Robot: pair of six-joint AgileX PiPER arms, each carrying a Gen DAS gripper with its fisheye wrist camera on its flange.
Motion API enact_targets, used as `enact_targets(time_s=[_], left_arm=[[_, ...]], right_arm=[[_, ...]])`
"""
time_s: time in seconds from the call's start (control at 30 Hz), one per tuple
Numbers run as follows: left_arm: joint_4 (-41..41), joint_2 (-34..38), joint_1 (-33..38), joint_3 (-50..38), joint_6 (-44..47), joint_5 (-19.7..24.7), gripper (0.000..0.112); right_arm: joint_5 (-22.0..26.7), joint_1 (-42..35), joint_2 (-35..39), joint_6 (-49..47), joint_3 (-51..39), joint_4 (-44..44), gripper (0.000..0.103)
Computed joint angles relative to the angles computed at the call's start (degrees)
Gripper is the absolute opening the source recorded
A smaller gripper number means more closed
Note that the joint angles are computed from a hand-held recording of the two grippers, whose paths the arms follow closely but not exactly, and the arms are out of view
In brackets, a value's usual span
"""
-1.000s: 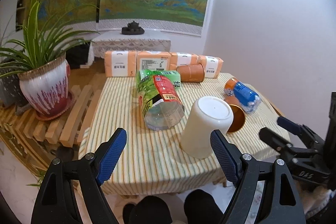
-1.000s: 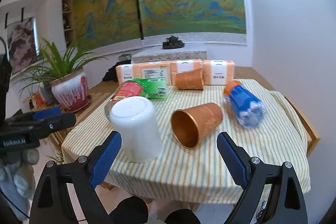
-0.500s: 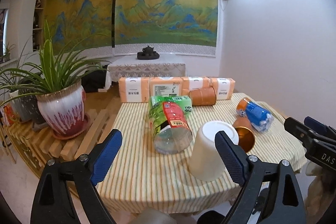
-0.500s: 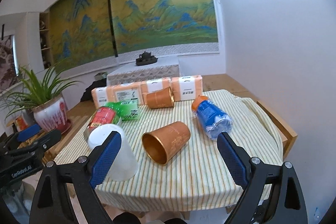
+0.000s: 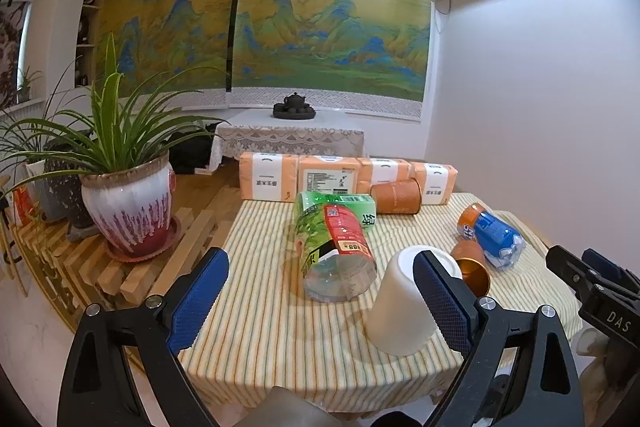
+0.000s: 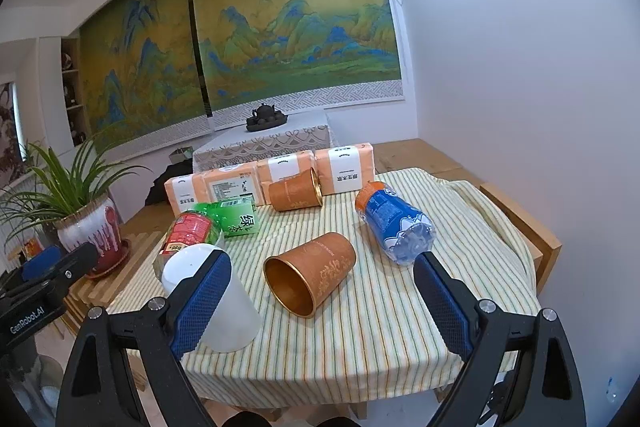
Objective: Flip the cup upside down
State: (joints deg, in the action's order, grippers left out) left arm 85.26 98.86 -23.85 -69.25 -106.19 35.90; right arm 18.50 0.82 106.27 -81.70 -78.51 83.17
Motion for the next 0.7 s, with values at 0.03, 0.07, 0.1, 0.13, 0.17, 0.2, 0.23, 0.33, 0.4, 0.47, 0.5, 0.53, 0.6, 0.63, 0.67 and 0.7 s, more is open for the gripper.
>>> enact_targets(time_s=[0.03,0.07,0.1,0.13,0.17,0.2,0.23,0.33,0.4,0.47,0.5,0.53,0.6,0.63,0.67,0.7], left_arm=[[0.0,0.0,0.0,0.0,0.0,0.0,0.095],[0.0,0.0,0.1,0.0,0.0,0.0,0.095],[0.0,0.0,0.1,0.1,0.0,-0.1,0.095],[0.1,-0.1,0.2,0.2,0.0,-0.2,0.095],[0.1,-0.1,0.1,0.2,-0.1,-0.2,0.096],[0.0,-0.2,0.1,0.2,0.0,-0.2,0.095],[0.1,-0.2,0.1,0.2,-0.1,0.0,0.096],[0.0,-0.2,0.1,0.1,0.2,-0.1,0.096],[0.1,-0.1,0.0,0.0,0.2,0.1,0.096],[0.1,0.0,-0.1,-0.1,0.3,0.0,0.096],[0.0,0.2,-0.1,-0.2,0.5,0.0,0.096],[-0.2,0.3,-0.1,-0.4,0.7,0.1,0.096],[-0.4,0.4,-0.1,-0.6,1.0,-0.1,0.096],[-0.5,0.5,-0.1,-0.6,1.1,-0.2,0.096],[-0.6,0.4,-0.1,-0.7,1.2,-0.2,0.096],[-0.6,0.4,-0.1,-0.7,1.3,-0.1,0.096]], right_arm=[[0.4,0.0,0.0,-0.2,0.0,0.2,0.09],[0.3,0.1,-0.1,-0.2,0.1,0.2,0.09],[0.0,0.2,-0.3,-0.5,0.3,0.4,0.09],[0.0,0.2,-0.2,-1.1,0.3,0.9,0.09],[-0.4,0.4,-0.4,-2.0,0.5,1.8,0.09],[-0.4,0.4,-0.5,-2.8,0.6,2.5,0.09],[-0.3,0.4,-0.6,-3.2,0.7,2.9,0.09],[-0.4,0.5,-0.6,-4.6,0.8,4.2,0.09],[-0.6,0.6,-0.6,-5.0,0.9,4.4,0.09],[-0.5,0.5,-0.6,-4.8,0.9,4.2,0.09],[-0.4,0.5,-0.5,-4.6,0.8,4.0,0.09],[-0.2,0.4,-0.5,-4.5,0.9,4.0,0.09],[-0.3,0.4,-0.4,-4.2,0.8,3.7,0.091],[-0.2,0.3,-0.3,-3.8,0.7,3.3,0.091],[-0.1,0.3,-0.4,-3.8,0.8,3.3,0.091],[0.0,0.3,-0.3,-3.6,0.7,3.1,0.091]])
